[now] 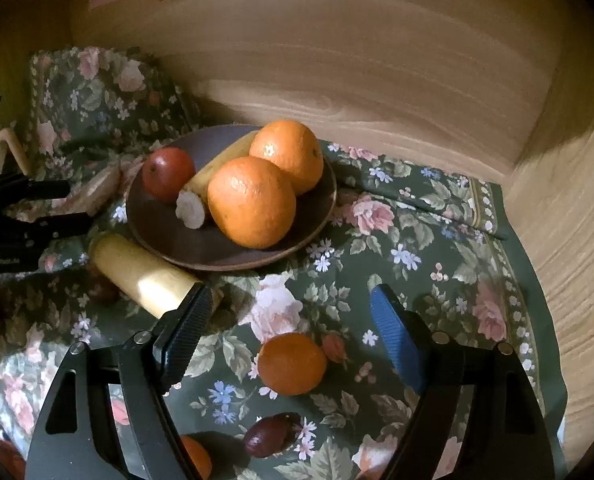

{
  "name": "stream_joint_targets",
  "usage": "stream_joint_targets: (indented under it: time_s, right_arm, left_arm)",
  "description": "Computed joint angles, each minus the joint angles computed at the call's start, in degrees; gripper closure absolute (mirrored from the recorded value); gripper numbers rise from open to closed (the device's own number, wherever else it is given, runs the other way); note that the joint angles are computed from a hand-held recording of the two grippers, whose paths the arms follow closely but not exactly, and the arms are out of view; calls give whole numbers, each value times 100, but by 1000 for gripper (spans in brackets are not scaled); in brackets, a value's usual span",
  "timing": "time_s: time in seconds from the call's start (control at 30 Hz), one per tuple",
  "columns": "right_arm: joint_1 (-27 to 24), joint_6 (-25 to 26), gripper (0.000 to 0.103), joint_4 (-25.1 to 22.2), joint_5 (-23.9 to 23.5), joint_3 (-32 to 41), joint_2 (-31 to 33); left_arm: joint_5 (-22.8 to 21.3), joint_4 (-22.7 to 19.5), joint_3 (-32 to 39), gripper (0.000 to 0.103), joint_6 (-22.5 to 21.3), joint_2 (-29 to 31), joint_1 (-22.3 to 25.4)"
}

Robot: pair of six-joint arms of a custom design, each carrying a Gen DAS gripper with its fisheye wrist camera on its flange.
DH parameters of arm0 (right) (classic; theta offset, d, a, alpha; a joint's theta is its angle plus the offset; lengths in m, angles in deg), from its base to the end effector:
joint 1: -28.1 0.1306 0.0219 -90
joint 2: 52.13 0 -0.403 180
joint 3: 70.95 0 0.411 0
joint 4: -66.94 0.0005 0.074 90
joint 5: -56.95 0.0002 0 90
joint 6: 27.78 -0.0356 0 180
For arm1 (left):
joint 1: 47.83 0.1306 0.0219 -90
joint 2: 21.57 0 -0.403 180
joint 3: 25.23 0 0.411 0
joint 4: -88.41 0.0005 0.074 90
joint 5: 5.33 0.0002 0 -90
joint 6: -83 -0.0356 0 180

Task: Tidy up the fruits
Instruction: 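Grasp the second yellow corn cob with the left tool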

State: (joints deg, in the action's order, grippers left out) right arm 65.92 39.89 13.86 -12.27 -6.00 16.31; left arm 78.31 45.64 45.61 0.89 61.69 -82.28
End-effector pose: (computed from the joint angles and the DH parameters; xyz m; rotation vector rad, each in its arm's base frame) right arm 0.2790 0.1999 0.3907 -0.1975 2.4581 -0.0201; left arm 0.3633 -0.2451 0.3525 0.5387 2.4745 -0.1555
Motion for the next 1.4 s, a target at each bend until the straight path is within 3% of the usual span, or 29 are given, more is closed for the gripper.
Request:
stream_joint_targets:
  time_s: [0.07, 0.2, 0.43, 0.57, 0.73, 1.17, 1.3, 1.37, 1.4]
  right_arm:
    - [-20, -2, 24, -2, -160, 9, 34]
    - [58, 12, 24, -131, 49, 50, 152]
    - [27, 49, 24, -247, 46, 92, 362]
    - [171, 36, 24, -325, 329, 179, 462]
    - [192, 29, 34, -295, 95, 277, 525]
    - [528, 102, 34, 3, -141, 760, 1062]
    - [700, 270, 34, 91, -195, 1026, 1328]
    - [745, 435, 34, 208, -501, 1136, 1409]
    - [788, 478, 34, 221, -584, 1218, 1458]
  left_arm:
    - [-183, 65, -43, 29, -76, -6, -84]
    - [-361, 156, -93, 28, -186, -8, -199]
    - [-311, 146, -78, 28, -140, -2, -170]
    - [-239, 70, -89, 28, -97, -35, -126]
    - [-205, 27, -250, 28, 4, -244, -53]
    - [-253, -190, -1117, 28, 226, -1522, 182]
    - [-33, -300, -1457, 28, 299, -1987, 314]
    - [188, -328, -1595, 28, 302, -2258, 337]
    - [100, -333, -1596, 28, 332, -2283, 267]
